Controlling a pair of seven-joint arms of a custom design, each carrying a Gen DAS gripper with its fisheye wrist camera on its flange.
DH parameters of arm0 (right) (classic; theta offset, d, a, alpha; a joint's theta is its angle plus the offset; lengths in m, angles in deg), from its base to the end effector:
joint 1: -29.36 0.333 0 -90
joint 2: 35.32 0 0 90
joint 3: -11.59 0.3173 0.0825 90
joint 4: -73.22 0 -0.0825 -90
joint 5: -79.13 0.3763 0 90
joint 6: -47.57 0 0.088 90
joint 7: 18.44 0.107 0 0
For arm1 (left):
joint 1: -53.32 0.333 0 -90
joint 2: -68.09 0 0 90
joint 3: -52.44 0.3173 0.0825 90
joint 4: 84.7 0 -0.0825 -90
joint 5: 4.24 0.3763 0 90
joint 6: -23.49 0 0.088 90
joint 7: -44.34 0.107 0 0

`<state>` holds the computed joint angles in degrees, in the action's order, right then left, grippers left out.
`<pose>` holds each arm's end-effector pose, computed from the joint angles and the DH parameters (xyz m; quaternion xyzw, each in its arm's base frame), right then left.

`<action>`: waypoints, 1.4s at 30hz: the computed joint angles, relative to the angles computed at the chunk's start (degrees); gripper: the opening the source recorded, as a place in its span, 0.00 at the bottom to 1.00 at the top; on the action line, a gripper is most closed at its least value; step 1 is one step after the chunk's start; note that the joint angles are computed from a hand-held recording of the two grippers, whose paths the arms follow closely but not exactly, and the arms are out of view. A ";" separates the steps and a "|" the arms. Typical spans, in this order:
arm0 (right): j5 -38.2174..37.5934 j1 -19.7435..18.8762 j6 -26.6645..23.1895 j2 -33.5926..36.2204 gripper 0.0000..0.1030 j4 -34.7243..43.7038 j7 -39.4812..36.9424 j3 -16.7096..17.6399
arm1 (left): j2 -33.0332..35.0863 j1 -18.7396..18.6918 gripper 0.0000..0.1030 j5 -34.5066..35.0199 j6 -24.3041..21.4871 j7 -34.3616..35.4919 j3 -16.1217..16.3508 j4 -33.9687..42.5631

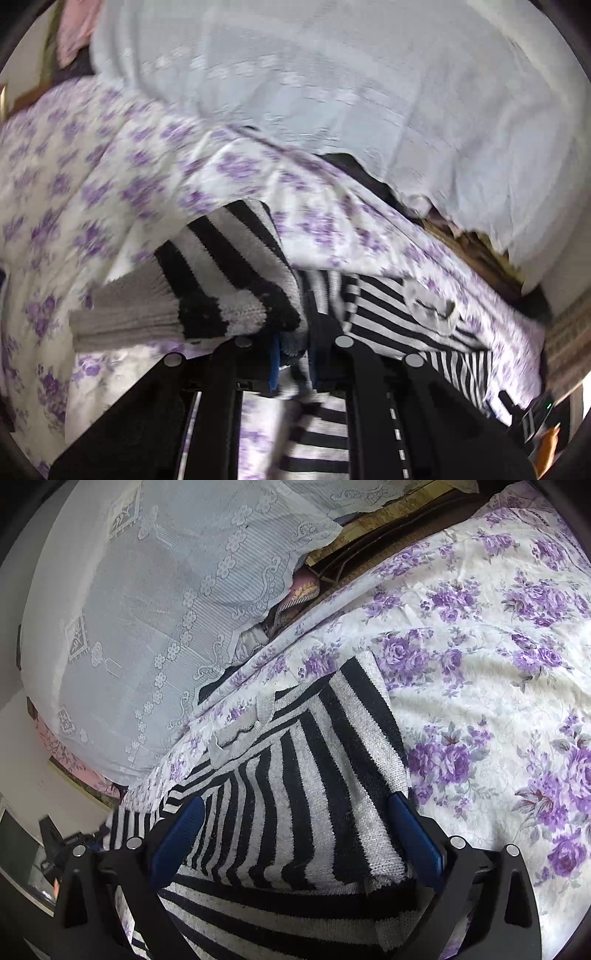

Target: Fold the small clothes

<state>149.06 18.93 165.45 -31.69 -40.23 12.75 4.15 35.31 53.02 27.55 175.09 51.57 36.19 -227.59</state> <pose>0.5682 -0.1291 0.4720 -0.6378 0.5814 0.0517 0.5025 0.3947 -0.1485 0.5545 -0.8310 0.3657 -0.3334 0.2540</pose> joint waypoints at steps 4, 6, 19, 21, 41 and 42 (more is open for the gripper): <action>-3.08 -0.08 -1.59 0.69 0.97 2.22 3.88 -0.05 | 4.33 -0.98 0.10 0.64 -2.96 1.47 -1.61 5.99; -3.28 -0.75 -4.25 1.61 0.97 4.10 7.26 -0.31 | 7.11 -1.76 0.10 1.38 -4.74 1.86 -2.63 9.60; 1.85 -6.03 -13.51 5.08 0.97 10.92 15.38 -0.49 | 34.21 -12.44 0.10 12.38 -15.72 1.55 -5.65 38.34; 2.55 -6.60 -13.76 5.55 0.97 11.53 15.88 -0.48 | 41.14 -15.70 0.10 14.66 -18.59 2.84 -5.68 44.80; -2.96 -3.51 -11.74 0.99 0.97 6.93 9.39 0.38 | 24.84 -22.52 0.95 15.17 -31.94 4.62 -0.55 26.69; -3.16 -3.20 -12.64 0.76 0.97 6.59 9.42 0.27 | 23.51 -21.20 0.95 13.70 -31.39 3.46 -0.12 25.09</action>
